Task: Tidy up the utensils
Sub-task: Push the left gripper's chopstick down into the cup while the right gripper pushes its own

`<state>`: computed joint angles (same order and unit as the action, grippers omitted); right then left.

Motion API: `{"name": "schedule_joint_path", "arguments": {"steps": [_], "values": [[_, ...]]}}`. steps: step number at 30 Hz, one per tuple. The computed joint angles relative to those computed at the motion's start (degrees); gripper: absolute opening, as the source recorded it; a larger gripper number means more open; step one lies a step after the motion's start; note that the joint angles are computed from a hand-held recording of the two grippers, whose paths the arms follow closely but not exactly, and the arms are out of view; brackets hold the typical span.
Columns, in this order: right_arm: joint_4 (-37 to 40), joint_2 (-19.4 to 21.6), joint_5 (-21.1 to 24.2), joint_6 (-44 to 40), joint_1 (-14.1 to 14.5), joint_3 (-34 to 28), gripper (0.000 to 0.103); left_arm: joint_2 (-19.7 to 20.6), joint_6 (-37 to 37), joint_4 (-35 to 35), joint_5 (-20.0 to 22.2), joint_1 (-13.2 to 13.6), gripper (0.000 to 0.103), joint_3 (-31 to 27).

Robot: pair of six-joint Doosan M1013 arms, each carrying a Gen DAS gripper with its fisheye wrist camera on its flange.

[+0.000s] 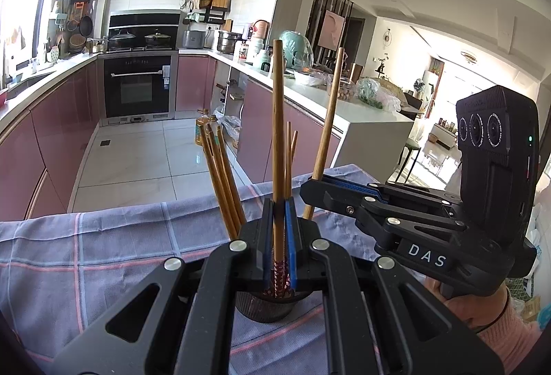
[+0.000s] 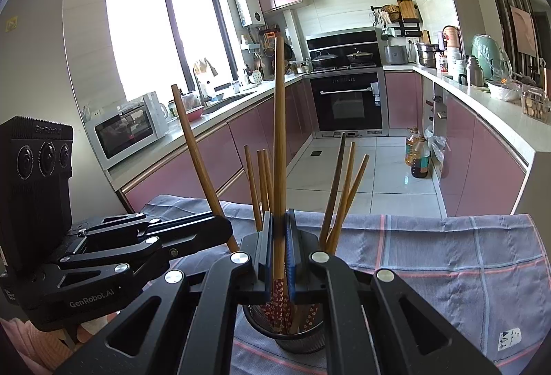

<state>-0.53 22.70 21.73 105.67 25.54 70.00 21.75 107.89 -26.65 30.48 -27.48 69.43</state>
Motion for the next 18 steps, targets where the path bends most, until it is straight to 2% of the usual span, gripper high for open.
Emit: {"name": "schedule_joint_path", "arguments": {"steps": [18], "values": [[1.1, 0.8, 1.1, -0.8, -0.3, -0.4, 0.006, 0.3, -1.8, 1.4, 1.3, -0.2, 0.008, -0.2]]}}
